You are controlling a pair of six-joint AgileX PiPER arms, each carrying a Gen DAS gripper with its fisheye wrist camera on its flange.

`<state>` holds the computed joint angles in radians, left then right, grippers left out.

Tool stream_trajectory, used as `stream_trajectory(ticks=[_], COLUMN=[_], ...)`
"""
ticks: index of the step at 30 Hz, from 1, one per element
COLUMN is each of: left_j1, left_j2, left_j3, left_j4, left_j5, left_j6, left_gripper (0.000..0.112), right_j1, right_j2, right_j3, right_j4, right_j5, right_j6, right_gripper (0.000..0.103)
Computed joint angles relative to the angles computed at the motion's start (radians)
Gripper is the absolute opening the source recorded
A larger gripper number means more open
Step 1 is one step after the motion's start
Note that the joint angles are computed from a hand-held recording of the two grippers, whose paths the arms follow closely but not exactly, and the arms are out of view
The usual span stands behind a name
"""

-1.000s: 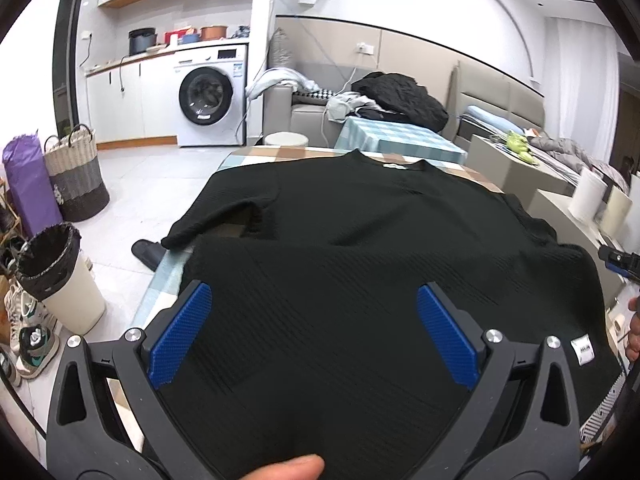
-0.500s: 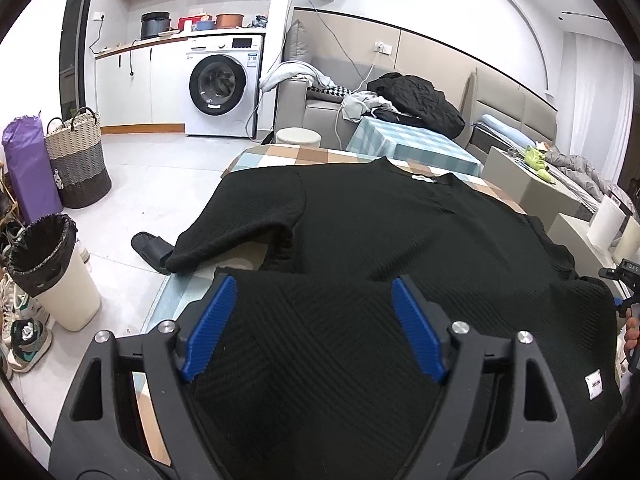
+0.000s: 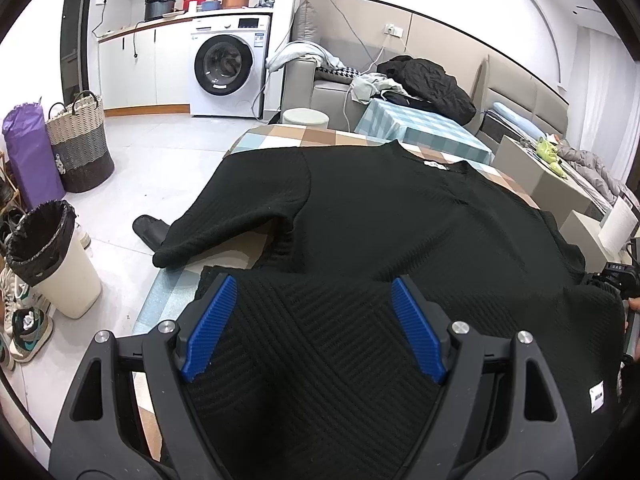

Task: Fold small clothes
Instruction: 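Grasp the side edge of the black shirt with the right tool, then fold the gripped side over toward the shirt's center and open the right tool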

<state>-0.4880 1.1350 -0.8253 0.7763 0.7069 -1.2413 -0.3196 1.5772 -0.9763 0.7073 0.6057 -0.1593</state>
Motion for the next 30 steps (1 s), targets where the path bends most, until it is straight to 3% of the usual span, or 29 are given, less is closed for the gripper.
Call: stream_trajectory(ticks=[1,3,5,12,14,17,20,22,23,27,30], left_j1=[-0.003,0.017,0.031,0.077,0.081,0.086,0.062,0.060,0.065,0.066,0.078], left_j2=[-0.002,0.009,0.007,-0.005,-0.008,-0.017,-0.012,-0.009,-0.010,-0.008,-0.004], left_j3=[0.001,-0.005,-0.006,0.007,0.006,0.003,-0.010,-0.022,-0.023,-0.029,-0.037], left_j4=[0.001,-0.003,-0.011,-0.037,-0.038,-0.041,-0.018,-0.023,-0.026,-0.035,-0.058], left_j5=[0.003,-0.016,-0.029,-0.070,-0.071,-0.068,-0.036,-0.029,-0.031,-0.031,-0.036], left_j6=[-0.004,0.003,0.016,0.052,0.057,0.075,0.061,0.076,0.084,0.090,0.113], left_gripper=[0.078,0.078,0.078,0.078,0.078,0.078,0.078,0.078,0.079,0.079,0.079], right_j1=[0.001,0.026,0.062,0.184,0.246,0.358,0.507,0.594,0.631,0.678,0.657], right_j2=[-0.002,-0.022,-0.061,-0.129,-0.131,-0.101,-0.040,0.019,0.041,0.106,0.083], right_j3=[-0.004,-0.013,-0.018,-0.116,-0.179,-0.294,-0.402,-0.471,-0.489,-0.517,-0.457], right_j4=[-0.006,-0.092,-0.201,-0.439,-0.469,-0.390,-0.312,-0.340,-0.369,-0.405,-0.460], right_j5=[-0.005,-0.039,-0.061,-0.069,-0.067,-0.047,0.006,0.050,0.068,0.191,0.197], right_j6=[0.010,0.093,0.193,0.395,0.409,0.296,0.161,0.153,0.158,0.148,0.231], right_gripper=[0.052,0.029,0.021,0.011,0.010,0.010,0.010,0.010,0.013,0.042,0.043])
